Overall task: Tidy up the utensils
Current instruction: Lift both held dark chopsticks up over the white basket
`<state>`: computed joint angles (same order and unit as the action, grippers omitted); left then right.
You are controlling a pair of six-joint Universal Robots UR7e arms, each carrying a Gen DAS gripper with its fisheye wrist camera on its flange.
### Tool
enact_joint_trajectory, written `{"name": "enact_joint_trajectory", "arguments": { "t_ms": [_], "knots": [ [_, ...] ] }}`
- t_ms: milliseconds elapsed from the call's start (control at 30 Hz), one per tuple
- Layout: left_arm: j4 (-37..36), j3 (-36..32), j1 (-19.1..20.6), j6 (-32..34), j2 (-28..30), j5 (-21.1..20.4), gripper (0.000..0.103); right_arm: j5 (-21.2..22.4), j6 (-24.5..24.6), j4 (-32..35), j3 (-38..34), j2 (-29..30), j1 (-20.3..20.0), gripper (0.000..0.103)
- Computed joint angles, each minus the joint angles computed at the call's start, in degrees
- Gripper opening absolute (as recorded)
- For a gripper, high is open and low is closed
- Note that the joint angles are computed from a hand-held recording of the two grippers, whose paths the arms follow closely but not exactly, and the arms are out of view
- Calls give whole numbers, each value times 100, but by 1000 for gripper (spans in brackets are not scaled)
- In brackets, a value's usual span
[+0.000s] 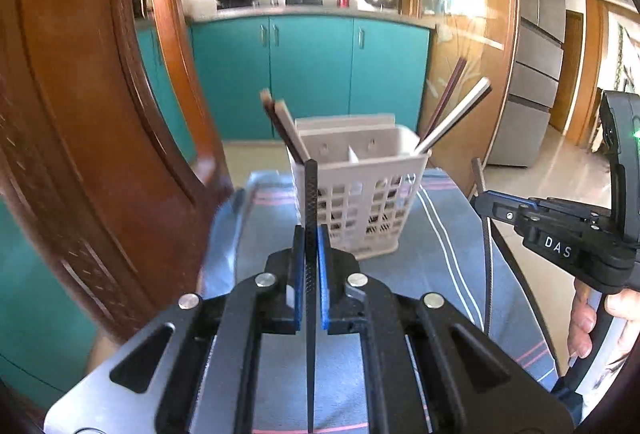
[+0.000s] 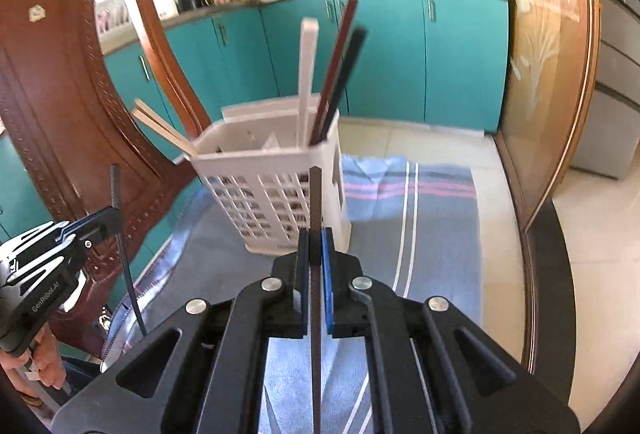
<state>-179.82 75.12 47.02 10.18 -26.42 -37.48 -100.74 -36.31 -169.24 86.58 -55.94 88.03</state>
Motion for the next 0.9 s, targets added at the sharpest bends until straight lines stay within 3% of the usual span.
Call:
{"name": "enact_joint_trajectory", "arguments": {
  "t_ms": [267,500,900],
  "knots": [
    [-707,267,-280,476,-144,347,7,622,4,-304,253,-275,-17,7],
    [-1077,175,-488,906,-224,266,7,1084,252,-432,239,-489,153,7],
    [-784,-1093,-522,1488,69,-59,7,1399,716,-745,-647,-365,586,7]
  ]
}}
